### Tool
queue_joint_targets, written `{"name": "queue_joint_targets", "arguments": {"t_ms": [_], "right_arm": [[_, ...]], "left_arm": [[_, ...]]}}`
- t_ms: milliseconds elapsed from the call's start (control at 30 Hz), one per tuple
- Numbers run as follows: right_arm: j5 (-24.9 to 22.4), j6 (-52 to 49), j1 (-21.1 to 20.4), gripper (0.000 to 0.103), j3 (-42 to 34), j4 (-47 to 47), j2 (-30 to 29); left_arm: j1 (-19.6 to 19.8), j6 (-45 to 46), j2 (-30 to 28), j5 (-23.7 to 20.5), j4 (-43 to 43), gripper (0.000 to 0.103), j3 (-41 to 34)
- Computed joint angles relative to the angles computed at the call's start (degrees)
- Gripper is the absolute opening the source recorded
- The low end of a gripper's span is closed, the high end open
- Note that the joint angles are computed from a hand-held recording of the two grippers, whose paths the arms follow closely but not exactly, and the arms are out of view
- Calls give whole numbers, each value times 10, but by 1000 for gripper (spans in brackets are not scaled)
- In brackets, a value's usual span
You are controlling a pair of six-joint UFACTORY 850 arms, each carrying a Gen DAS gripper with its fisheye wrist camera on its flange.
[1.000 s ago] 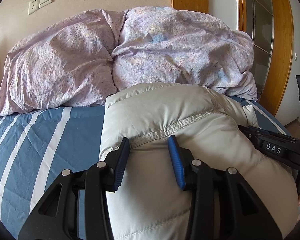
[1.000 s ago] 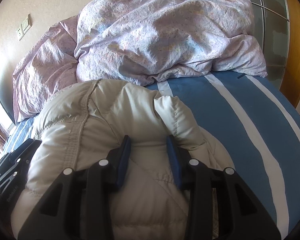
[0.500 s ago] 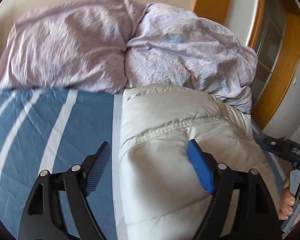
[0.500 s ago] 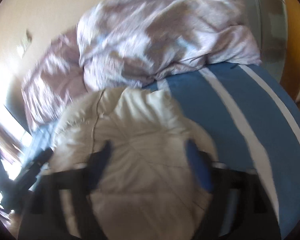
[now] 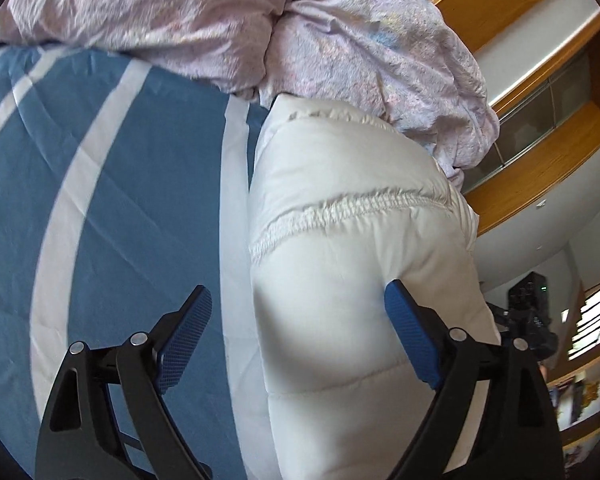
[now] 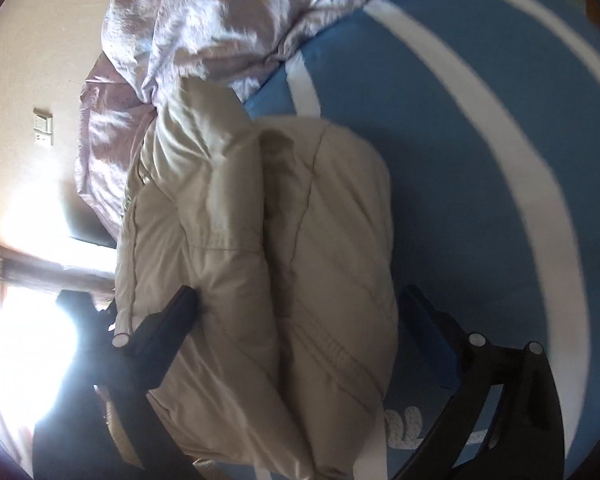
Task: Fold large clothes
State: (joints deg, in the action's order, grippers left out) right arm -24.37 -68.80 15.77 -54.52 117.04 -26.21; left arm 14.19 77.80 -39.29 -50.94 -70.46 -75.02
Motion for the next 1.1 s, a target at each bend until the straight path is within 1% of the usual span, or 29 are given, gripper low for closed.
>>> {"name": "queue_joint_targets", "arguments": {"t_ms": [33, 67, 200, 367, 433, 500, 533, 567, 600, 633, 667, 700, 733, 767, 867, 933, 1000, 1100], "right_arm": [[-32, 0, -6, 101, -2, -5, -10], [-54, -3, -9, 101, -4, -6, -18], [-96, -2, -16, 101, -21, -21, -44], [-118, -11, -14, 101, -40, -33, -60], [-125, -18, -13, 101, -48, -29, -69], [-134, -26, -14, 101, -52, -23, -74], [-139, -35, -13, 101, -52, -15, -76], [-141, -41, -12, 99, -52, -11, -77], [-145, -46, -12, 97, -54, -7, -80], [-150, -56, -12, 91, -53, 0, -81], [-153, -60, -11, 84, -53, 1, -80], [-156, -66, -11, 82, -53, 5, -80], [-160, -73, -10, 76, -55, 9, -81], [-161, -76, -8, 72, -57, 8, -81], [-164, -74, -2, 65, -76, -3, -92], [-168, -67, 2, 63, -96, -11, -104], [-168, -58, 7, 62, -116, -23, -114], [-158, -33, 16, 61, -162, -54, -136]], "left_arm": [[2, -14, -9, -16, 4, 92, -6], [4, -25, -15, -27, 9, 93, -11], [12, -58, -42, -77, 14, 98, -29], [17, -88, -76, -146, 16, 100, -52], [14, -70, -72, -146, 9, 100, -44], [11, -67, -74, -162, 8, 99, -43], [8, -50, -67, -160, 4, 97, -34], [5, -26, -53, -144, -3, 95, -20], [3, -12, -43, -135, -7, 90, -10], [3, -12, -41, -136, -7, 85, -9], [4, -13, -42, -140, -6, 83, -11], [5, -13, -42, -143, -7, 78, -12], [7, -9, -40, -142, -9, 75, -11], [8, -2, -37, -139, -12, 74, -8], [16, 19, -26, -133, -24, 71, -2], [26, 26, -24, -137, -31, 69, -6], [35, 31, -22, -132, -38, 69, -8], [49, 39, -19, -125, -51, 69, -10]]}}
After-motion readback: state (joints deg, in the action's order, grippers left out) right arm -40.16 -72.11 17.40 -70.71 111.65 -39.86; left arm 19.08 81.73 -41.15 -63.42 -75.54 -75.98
